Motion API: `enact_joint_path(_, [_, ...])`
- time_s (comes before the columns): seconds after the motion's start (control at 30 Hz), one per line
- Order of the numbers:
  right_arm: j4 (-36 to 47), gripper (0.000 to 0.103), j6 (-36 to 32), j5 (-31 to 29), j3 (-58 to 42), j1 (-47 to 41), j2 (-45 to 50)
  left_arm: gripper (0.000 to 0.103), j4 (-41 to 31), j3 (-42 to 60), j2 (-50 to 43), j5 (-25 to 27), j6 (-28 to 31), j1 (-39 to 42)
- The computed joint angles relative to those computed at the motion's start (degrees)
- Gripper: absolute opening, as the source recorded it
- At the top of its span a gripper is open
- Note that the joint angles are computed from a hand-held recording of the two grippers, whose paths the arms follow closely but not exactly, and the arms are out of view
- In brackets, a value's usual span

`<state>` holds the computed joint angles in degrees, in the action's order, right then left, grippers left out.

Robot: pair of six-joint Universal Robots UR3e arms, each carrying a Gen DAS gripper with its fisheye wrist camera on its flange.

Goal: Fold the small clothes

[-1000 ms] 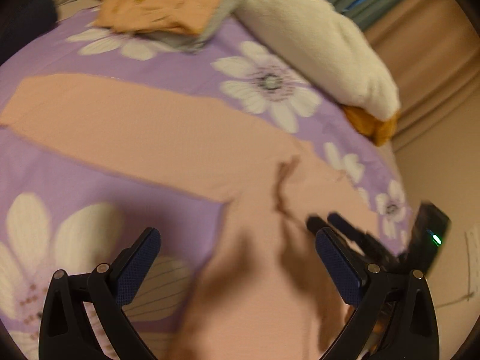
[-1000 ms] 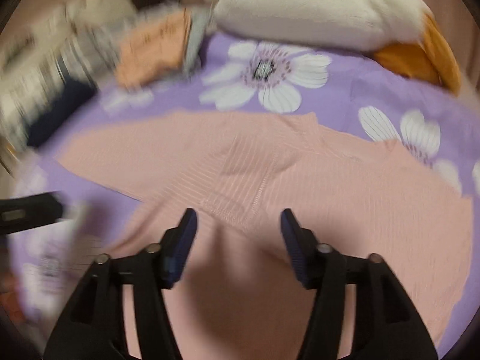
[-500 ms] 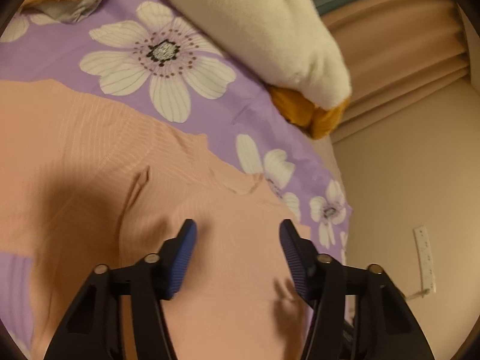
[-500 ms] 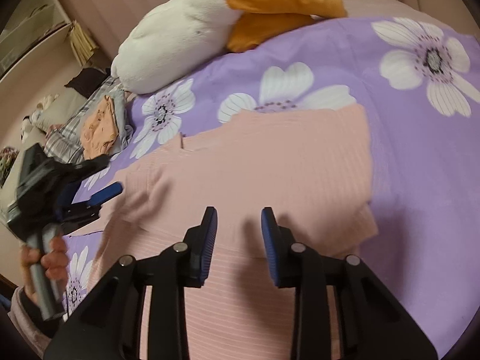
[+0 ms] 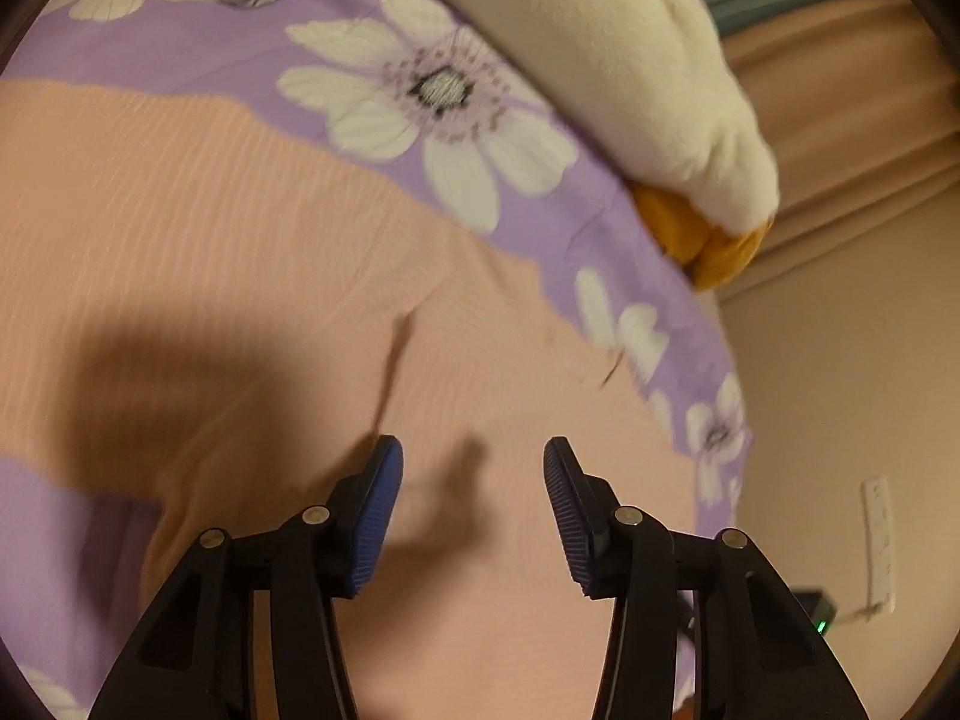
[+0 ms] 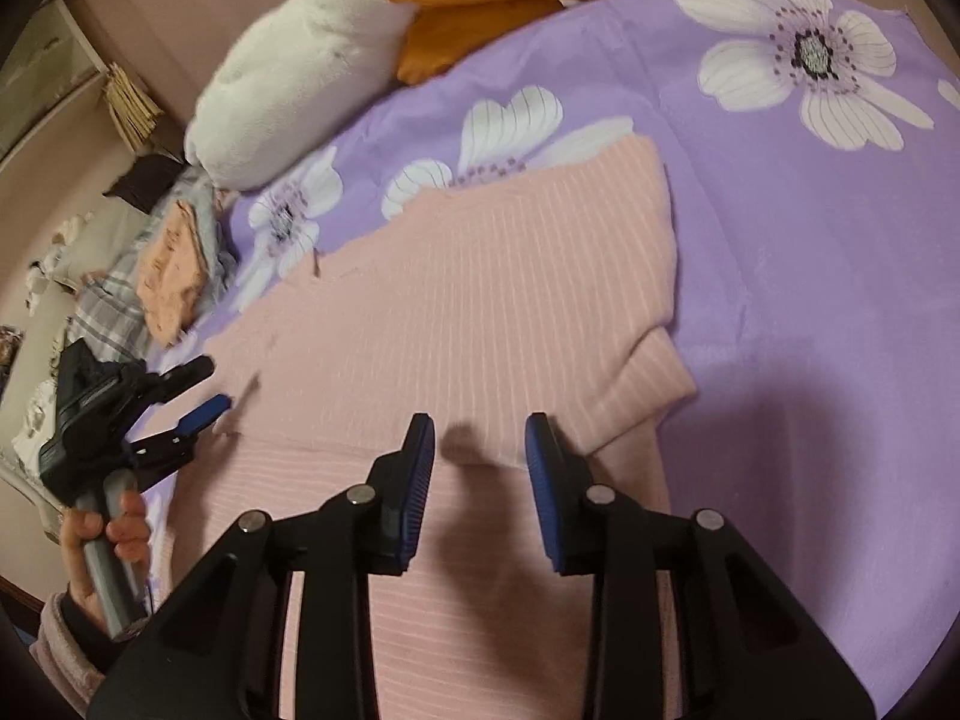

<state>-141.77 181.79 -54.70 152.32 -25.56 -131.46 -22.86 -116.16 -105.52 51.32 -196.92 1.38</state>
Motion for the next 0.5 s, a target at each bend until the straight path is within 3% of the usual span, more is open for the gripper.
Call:
enact_joint_path(0.07, [3.2, 0.032, 0.3, 0.6, -0.6, -0.1, -3.0, 0.047, -1.5, -3.2, 3.2, -0.6, 2.3, 1.9])
enact_joint_path(0.13, [12.9, 0.033, -2.3, 3.7, -1.8, -3.0, -10.2, 0.047, -5.1, -8.1, 9.6, -3.5, 5.8, 6.6])
enact_joint_path(0.2, [21.9, 0.033, -4.6, 5.6, -3.4, -4.8, -17.1, 0.057, -8.4, -13.0, 16.6, -5.7, 9.8, 12.5])
enact_joint_path(0.23, [26.0, 0.034, -5.6, 6.2, -4.3, -5.6, -20.1, 0.068, -9.0, -14.2, 18.7, -5.5, 9.8, 14.1])
enact_joint_path(0.27, [29.6, 0.035, -6.3, 6.9, -5.1, -6.2, -22.6, 0.075, -12.0, -16.4, 23.1, -6.0, 11.5, 17.8])
enact_joint_path(0.33, [42.4, 0.038, -10.7, 10.3, -7.7, -10.0, -30.0, 0.076, -20.5, -19.7, 31.8, -8.5, 17.1, 26.7])
enact_joint_path(0.4, [49.7, 0.039, -12.4, 11.6, -9.6, -11.2, -34.6, 0.076, -29.2, -20.7, 38.5, -9.1, 22.3, 35.3])
enact_joint_path(0.47, [49.3, 0.040, -10.6, 10.9, -9.8, -9.2, -36.0, 0.076, -36.8, -21.1, 42.9, -9.5, 27.3, 44.3])
enact_joint_path(0.5, [43.5, 0.040, -6.6, 9.1, -8.7, -5.5, -34.5, 0.076, -40.1, -21.4, 44.1, -10.1, 29.2, 48.5])
